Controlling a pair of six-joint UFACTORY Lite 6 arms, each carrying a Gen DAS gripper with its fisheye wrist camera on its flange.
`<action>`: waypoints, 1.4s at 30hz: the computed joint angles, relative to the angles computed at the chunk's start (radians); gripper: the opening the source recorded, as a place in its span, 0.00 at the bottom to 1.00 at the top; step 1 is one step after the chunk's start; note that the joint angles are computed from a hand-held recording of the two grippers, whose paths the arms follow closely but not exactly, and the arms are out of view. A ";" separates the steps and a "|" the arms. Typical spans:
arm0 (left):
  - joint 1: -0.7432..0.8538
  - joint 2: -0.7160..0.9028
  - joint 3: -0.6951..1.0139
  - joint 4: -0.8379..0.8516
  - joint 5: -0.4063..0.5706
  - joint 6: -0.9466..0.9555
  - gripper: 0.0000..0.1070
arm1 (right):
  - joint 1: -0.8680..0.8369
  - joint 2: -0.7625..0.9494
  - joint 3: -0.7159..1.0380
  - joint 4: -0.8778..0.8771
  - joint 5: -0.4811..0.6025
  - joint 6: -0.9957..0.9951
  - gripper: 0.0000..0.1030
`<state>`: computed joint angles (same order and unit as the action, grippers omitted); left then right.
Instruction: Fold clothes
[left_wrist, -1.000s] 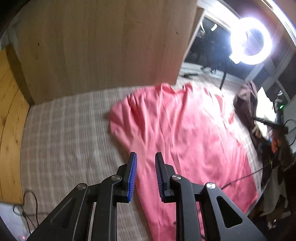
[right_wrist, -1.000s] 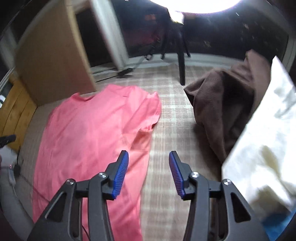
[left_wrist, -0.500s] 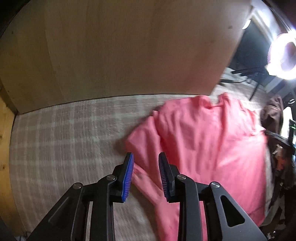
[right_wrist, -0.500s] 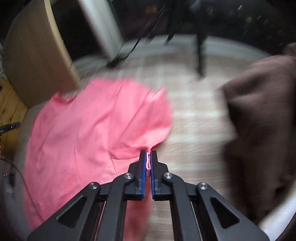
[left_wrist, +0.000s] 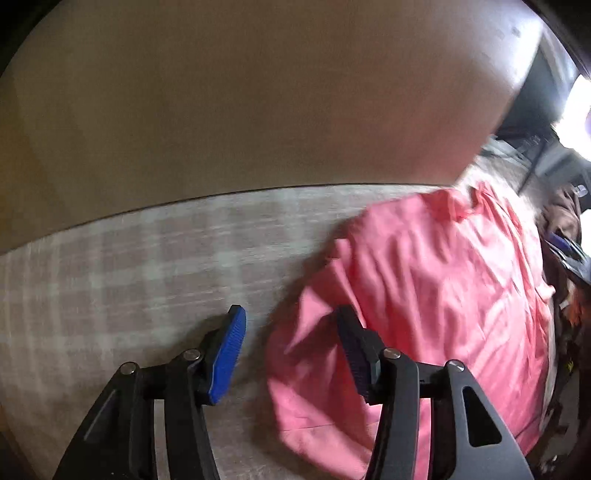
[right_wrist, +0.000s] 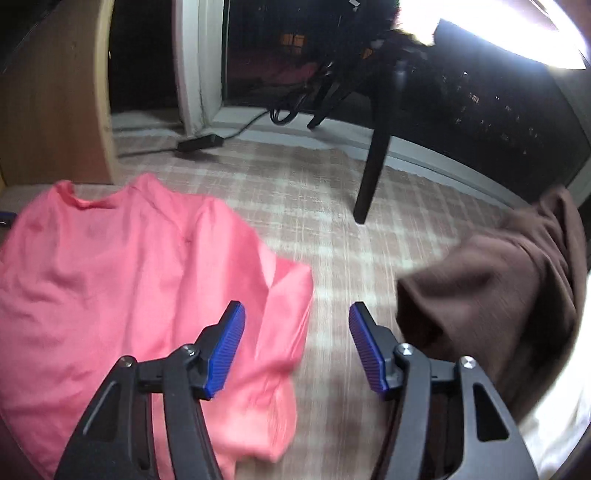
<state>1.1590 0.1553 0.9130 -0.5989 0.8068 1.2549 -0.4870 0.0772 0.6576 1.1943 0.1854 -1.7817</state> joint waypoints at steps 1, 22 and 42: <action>-0.002 -0.007 -0.010 -0.005 0.009 0.014 0.44 | 0.017 0.052 0.034 -0.014 -0.017 0.029 0.56; 0.204 -0.325 -0.173 -0.033 -0.248 0.028 0.60 | -0.008 0.112 0.107 -0.109 -0.045 0.144 0.25; -0.283 -0.094 -0.109 -0.088 -0.255 0.045 0.42 | 0.152 0.365 0.363 -0.073 0.037 0.125 0.51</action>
<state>0.8761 0.0618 0.8040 -0.6872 0.5514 1.2998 -0.3353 0.4420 1.0207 1.1215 0.2227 -1.6569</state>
